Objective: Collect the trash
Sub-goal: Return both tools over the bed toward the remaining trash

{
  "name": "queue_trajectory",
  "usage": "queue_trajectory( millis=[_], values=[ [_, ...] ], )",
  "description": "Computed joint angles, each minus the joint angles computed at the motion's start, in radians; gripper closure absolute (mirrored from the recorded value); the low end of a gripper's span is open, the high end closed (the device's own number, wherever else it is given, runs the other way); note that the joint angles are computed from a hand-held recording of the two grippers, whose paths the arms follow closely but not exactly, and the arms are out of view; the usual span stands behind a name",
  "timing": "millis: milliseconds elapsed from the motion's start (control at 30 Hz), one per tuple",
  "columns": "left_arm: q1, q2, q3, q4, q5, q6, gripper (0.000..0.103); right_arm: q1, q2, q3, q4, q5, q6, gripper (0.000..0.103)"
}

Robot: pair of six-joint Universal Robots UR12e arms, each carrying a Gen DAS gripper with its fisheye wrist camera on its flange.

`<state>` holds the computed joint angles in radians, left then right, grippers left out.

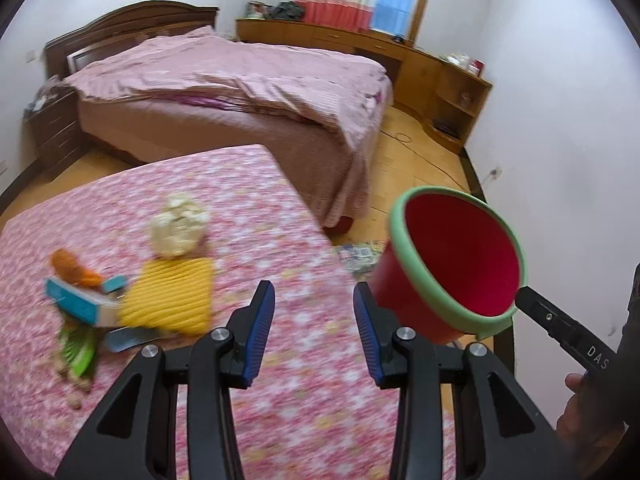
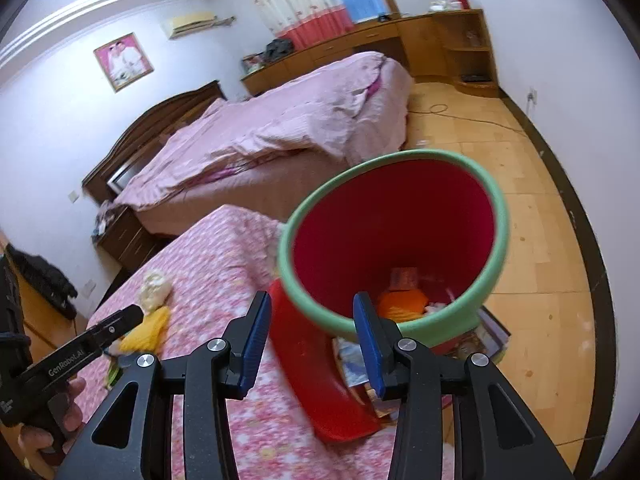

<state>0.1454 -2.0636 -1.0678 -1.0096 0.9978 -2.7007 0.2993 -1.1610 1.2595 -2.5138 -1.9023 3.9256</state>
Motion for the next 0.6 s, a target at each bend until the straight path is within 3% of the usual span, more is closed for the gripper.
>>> queue_trajectory(
  millis=[600],
  values=[
    [0.096, -0.003, -0.012, 0.066, 0.073, -0.072, 0.062, 0.048, 0.104, -0.167, 0.092, 0.072, -0.078, 0.059]
  ],
)
